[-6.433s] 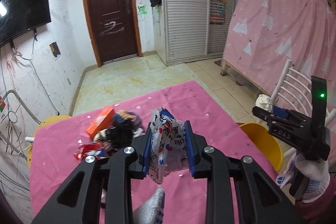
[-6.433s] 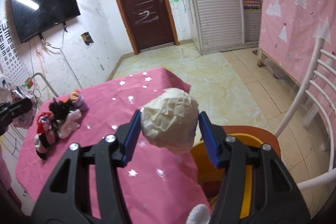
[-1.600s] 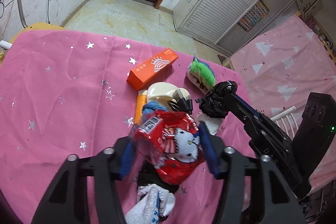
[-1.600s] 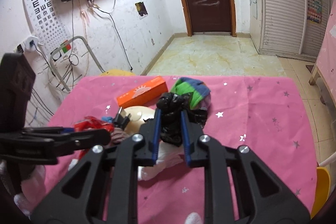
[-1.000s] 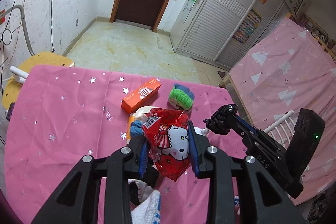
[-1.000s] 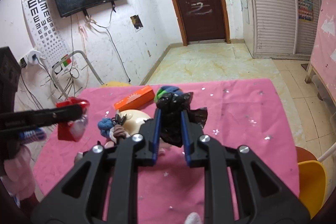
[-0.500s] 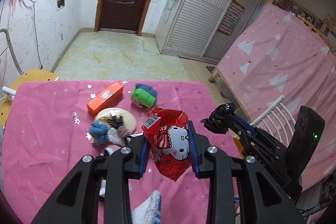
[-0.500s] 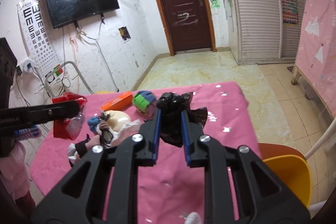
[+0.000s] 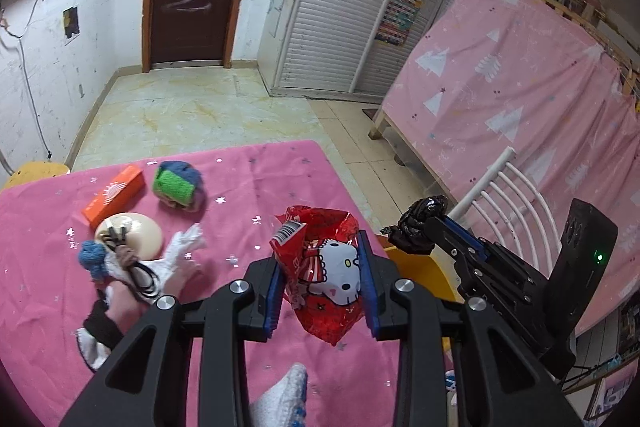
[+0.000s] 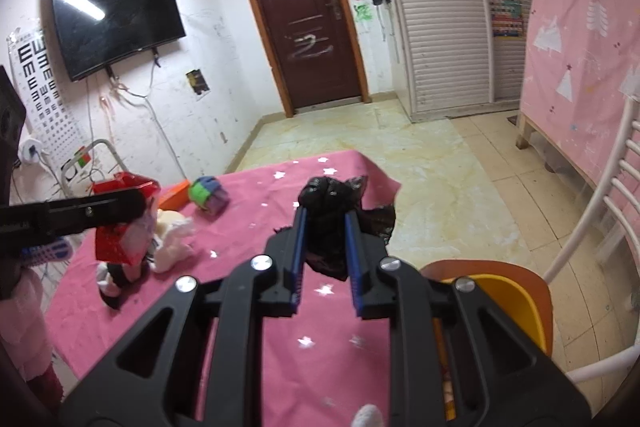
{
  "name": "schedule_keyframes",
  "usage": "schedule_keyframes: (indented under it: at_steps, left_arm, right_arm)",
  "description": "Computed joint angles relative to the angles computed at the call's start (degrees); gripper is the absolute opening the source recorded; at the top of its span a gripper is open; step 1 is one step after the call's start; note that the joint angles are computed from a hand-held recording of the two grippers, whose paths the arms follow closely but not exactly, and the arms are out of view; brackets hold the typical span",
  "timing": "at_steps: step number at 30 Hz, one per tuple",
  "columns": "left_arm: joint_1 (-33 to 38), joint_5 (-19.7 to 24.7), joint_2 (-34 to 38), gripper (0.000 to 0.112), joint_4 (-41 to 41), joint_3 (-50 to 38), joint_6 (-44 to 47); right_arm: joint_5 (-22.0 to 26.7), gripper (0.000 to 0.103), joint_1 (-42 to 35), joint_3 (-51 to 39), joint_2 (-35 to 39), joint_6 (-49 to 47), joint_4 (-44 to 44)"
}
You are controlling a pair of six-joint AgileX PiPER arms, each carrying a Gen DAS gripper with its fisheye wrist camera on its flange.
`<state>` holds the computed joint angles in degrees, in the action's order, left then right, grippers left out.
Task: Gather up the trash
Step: 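Carry both held items over the yellow bin and open both tools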
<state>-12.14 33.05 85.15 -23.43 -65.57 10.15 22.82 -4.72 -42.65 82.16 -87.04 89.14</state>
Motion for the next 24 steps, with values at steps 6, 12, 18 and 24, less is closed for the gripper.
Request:
schedule_keyframes:
  at_steps: [6, 12, 18, 24]
  left_arm:
    - [-7.2, -0.6, 2.3, 0.024, 7.5, -2.8, -8.3]
    - [-13.7, 0.0, 6.4, 0.024, 14.0, -7.1, -15.6]
    - [-18.2, 1.2, 12.0, 0.024, 17.9, -12.4, -19.8]
    - [-21.3, 2.9, 17.8, 0.024, 19.4, -18.2, -21.6]
  right_arm:
    - [4.6, 0.018, -7.9, 2.2, -0.2, -4.4, 1.3]
    - [7.7, 0.018, -15.0, 4.0, 1.4, -7.7, 1.1]
    - [9.1, 0.018, -19.8, 4.5, 4.3, -10.5, 0.0]
    - [12.3, 0.018, -25.1, 3.9, 7.7, -13.0, -1.3]
